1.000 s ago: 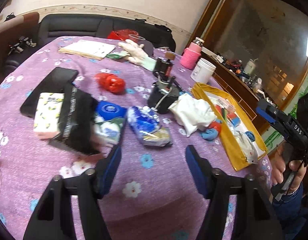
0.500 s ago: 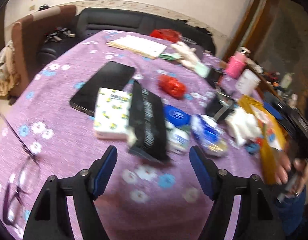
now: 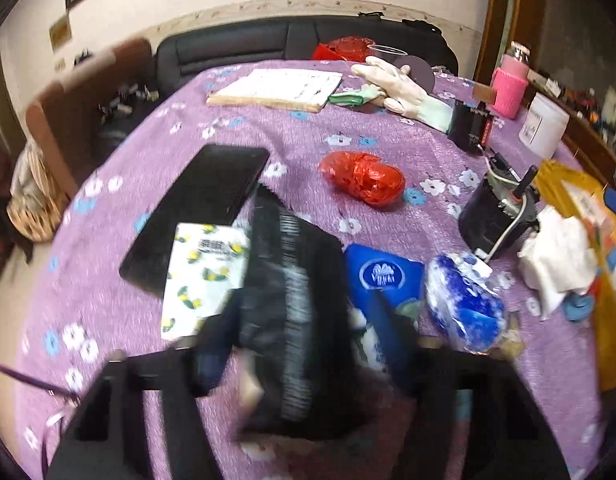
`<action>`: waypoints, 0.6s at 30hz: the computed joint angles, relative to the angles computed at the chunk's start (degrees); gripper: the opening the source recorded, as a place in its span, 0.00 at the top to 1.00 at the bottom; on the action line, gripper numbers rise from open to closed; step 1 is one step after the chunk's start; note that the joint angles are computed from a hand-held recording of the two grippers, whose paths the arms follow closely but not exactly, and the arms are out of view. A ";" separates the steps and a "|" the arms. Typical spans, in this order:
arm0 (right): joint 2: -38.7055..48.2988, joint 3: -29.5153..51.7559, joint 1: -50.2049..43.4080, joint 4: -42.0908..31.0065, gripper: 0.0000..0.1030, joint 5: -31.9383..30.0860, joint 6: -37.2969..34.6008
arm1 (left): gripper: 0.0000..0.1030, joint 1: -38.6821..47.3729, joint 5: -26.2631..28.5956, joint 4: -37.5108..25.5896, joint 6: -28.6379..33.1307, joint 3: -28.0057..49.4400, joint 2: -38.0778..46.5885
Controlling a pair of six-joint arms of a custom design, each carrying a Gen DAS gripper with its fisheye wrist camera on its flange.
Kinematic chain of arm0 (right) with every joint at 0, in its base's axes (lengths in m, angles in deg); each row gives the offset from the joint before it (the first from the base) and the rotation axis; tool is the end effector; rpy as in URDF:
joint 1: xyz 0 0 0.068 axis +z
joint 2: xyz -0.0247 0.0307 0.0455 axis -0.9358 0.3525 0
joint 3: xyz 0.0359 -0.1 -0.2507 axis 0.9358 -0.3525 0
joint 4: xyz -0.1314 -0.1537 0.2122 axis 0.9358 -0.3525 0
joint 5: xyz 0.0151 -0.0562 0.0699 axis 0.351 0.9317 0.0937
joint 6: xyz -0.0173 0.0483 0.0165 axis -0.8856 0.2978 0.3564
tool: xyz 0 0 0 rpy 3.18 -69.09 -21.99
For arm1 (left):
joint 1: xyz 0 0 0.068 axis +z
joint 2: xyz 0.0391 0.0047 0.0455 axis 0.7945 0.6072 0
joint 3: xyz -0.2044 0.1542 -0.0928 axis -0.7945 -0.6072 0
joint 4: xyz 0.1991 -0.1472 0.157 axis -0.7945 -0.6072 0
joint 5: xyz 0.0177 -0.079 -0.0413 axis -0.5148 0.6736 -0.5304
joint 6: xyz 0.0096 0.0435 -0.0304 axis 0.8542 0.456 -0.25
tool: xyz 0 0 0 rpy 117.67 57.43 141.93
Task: Organize soft objects
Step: 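Grasp the black snack bag with the left gripper, then grasp the white cloth with the right gripper while the left gripper holds the black bag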
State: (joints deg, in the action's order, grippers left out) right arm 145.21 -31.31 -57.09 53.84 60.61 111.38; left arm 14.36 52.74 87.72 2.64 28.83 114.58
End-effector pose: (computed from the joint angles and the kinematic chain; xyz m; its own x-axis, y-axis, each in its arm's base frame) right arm 0.2366 0.0567 0.1152 -0.5505 0.3228 -0.7699 -0.1074 0.8872 0.4488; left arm 0.2216 -0.1590 0.0617 -0.7712 0.1093 -0.6271 0.1197 0.9925 0.0258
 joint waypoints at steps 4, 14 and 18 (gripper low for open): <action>4.38 3.98 1.17 -5.59 0.26 1.84 -1.47 | 0.73 1.28 1.35 2.92 -0.64 -2.54 -2.14; 12.07 11.63 13.80 -16.70 0.69 20.01 -9.61 | 0.72 -2.29 3.02 3.64 -3.46 -9.13 -18.43; 9.27 9.88 12.97 -16.42 0.98 17.39 -9.75 | 0.72 -3.60 5.19 6.48 -4.87 -8.09 -16.46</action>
State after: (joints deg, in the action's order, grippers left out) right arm 154.48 -21.43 -44.12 37.42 78.00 101.63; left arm 10.76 57.93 94.19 -2.23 20.73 98.12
